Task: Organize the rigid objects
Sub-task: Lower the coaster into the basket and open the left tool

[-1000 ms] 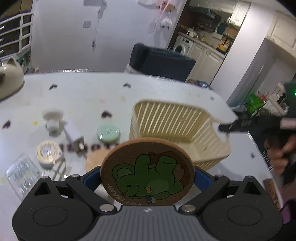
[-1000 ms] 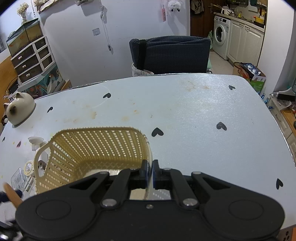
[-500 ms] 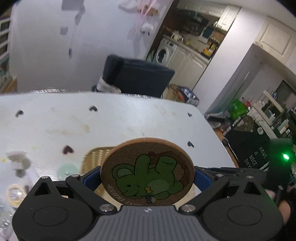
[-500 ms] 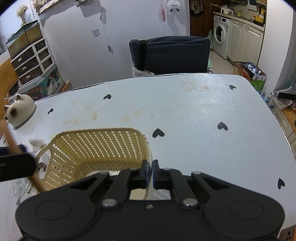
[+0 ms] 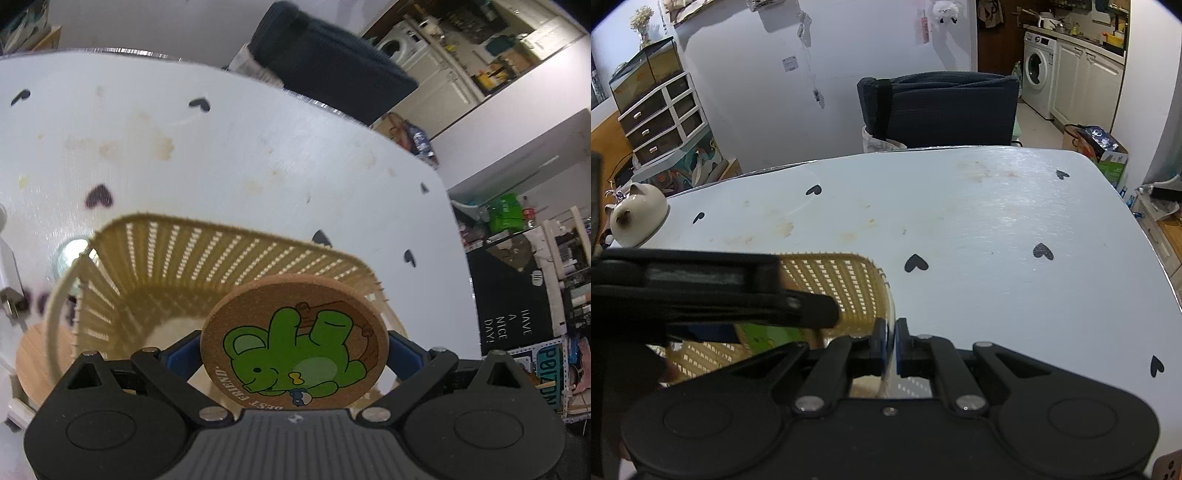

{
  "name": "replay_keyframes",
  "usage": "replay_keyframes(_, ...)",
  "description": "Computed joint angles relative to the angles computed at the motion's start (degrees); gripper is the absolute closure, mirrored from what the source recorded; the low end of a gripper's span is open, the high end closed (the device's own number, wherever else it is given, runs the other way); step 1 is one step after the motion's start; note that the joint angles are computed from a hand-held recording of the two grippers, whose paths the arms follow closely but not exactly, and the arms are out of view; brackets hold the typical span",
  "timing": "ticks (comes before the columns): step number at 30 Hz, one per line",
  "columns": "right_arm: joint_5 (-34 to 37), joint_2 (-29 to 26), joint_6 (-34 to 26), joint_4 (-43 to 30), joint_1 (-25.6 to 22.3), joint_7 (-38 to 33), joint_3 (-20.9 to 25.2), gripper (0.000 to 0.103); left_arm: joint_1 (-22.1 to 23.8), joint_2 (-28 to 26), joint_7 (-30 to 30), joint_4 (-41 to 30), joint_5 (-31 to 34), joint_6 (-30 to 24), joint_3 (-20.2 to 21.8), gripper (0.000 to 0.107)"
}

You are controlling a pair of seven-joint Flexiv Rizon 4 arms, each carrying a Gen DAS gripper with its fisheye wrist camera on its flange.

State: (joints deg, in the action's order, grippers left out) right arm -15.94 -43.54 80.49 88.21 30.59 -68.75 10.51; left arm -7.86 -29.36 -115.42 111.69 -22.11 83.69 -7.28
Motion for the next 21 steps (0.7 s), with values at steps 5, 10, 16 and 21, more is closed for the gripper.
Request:
replay_keyframes(5, 0.05, 0.01, -0.05, -0.03, 0.08, 0.02, 0.0, 0.098, -0.48, -1.36, -2.16, -1.29, -0.34, -0.97, 0.77, 0.004)
replay_keyframes(10, 0.28, -0.04, 0.02, 0.01, -0.21, -0.34, 0.32, 0.098, 2.15, -0.48, -0.09, 1.11, -1.97, 1.05, -2.78, 0.004)
replay_keyframes(16, 0.69, -0.14, -0.02, -0.16, -0.42, -0.46, 0.66, 0.098, 3.27, 0.69, 1.84, 2.6, -3.09, 2.2, -4.97, 0.004)
replay_keyframes(21, 1.27, -0.3, 0.04, -0.31, -1.02, -0.91, 1.42, 0.098, 2.28, 2.75, 2.34, 4.12, -2.85, 2.9, -4.24, 0.004)
